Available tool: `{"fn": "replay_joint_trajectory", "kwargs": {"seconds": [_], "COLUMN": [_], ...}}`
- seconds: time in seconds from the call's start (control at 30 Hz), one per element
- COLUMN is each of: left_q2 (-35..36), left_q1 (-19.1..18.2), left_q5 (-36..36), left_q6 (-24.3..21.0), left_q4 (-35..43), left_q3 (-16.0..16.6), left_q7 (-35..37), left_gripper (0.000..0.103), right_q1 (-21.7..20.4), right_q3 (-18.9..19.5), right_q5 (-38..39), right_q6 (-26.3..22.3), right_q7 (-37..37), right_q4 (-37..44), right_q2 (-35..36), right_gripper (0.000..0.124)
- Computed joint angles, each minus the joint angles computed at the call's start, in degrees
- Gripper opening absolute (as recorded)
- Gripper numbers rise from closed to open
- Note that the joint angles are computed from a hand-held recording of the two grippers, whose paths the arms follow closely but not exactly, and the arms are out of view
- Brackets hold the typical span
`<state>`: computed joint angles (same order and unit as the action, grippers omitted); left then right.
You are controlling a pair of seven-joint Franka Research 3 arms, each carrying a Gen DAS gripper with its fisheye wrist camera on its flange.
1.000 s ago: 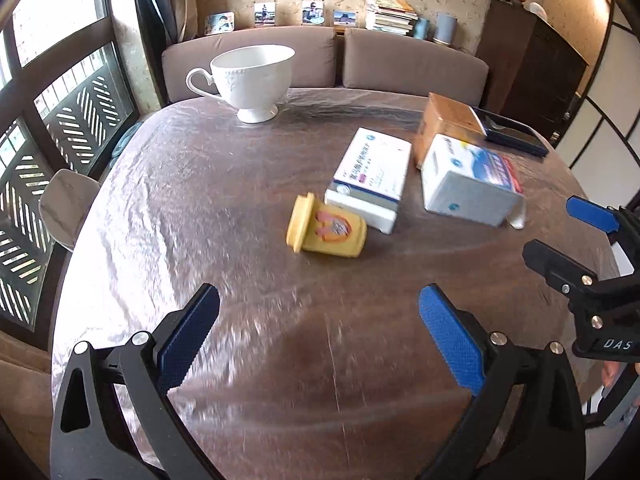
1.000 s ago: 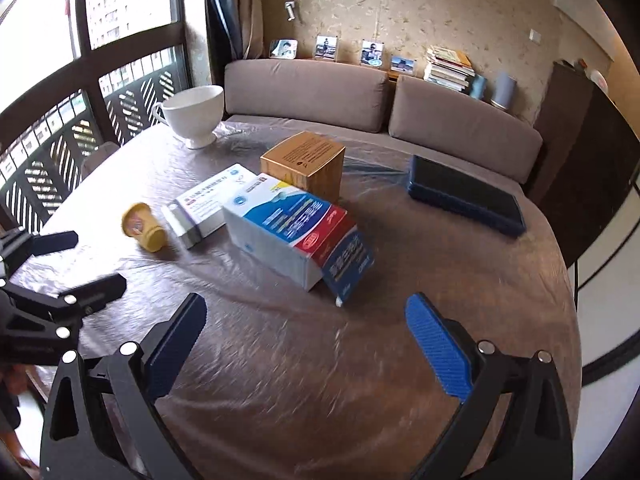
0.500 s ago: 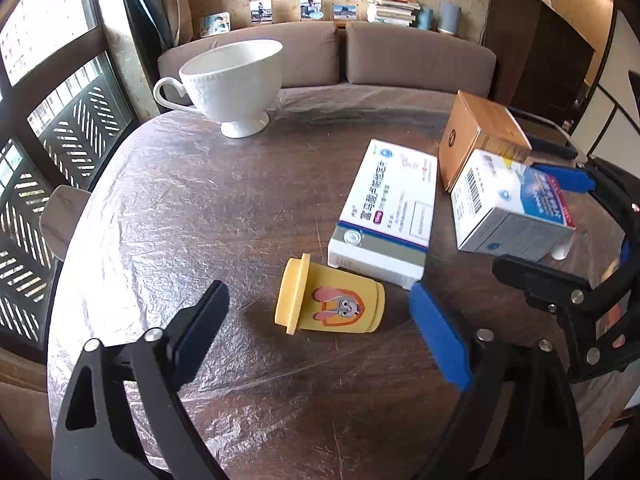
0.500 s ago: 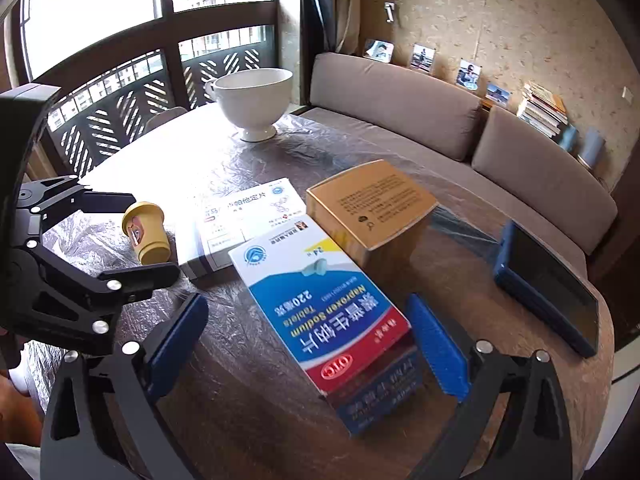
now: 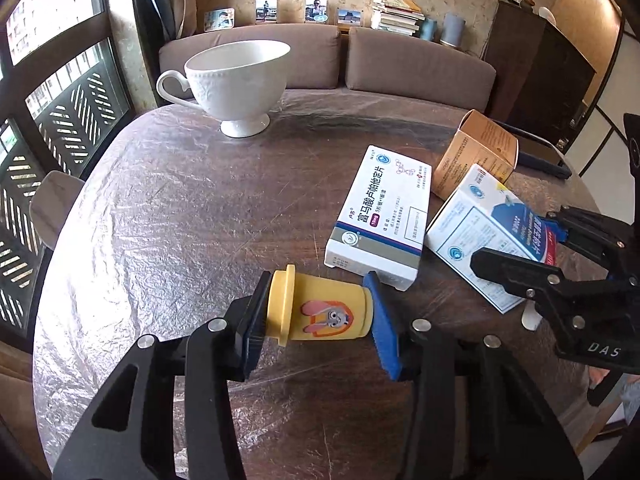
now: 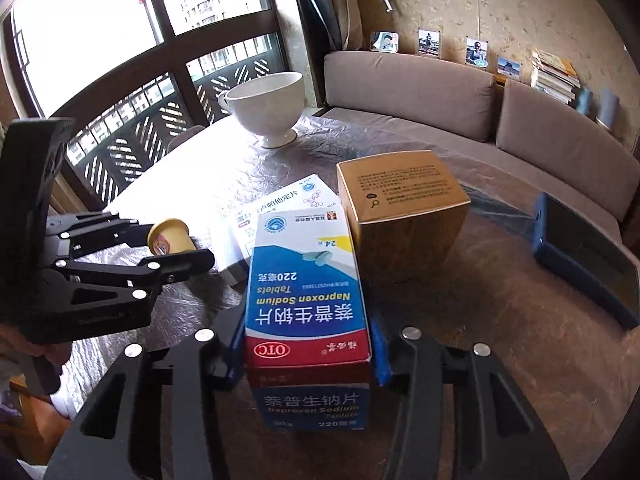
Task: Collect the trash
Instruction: 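Grasp the yellow cup toy with the left tool while the right tool grasps the Naproxen box, then carry the yellow toy and Naproxen box over the white bin with both tools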
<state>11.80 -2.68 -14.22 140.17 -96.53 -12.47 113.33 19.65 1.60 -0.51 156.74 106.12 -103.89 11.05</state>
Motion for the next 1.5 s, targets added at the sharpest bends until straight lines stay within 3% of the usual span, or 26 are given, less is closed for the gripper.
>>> {"fn": "replay_joint_trajectory", "kwargs": {"seconds": [0.27,0.57,1.0,1.5], "left_q2": [-0.36,-1.84,-7.01,-13.18], "left_q1": [0.13,0.42,-0.28,-1.97], "left_q5": [-0.47,-2.33,-5.95,-10.81], "left_q6": [-0.43,-0.63,-0.05,-1.20], "left_q4": [-0.09,-1.24,-7.02,-13.64], "left_q3": [0.16,0.23,1.35,3.89], "left_q7": [-1.08,-0.59,3.32,9.07], "left_gripper": [0.047,0.047,0.047,0.047], "right_q1": [0.83,1.32,0.01,-0.47], "right_q3": [-0.41,-0.44,2.58,6.43], "right_q5": [-2.24,-9.85,-18.44,-23.34], "right_q6": [1.27,-0.18,-3.28,-6.57], "right_q7": [7.21,18.34,32.05,41.42], "right_q4": [-2.93,-5.79,-10.45,-13.83], "right_q2": [-2.29,-5.31,-10.55,-14.93], "right_gripper": [0.046,0.046,0.046,0.046]}}
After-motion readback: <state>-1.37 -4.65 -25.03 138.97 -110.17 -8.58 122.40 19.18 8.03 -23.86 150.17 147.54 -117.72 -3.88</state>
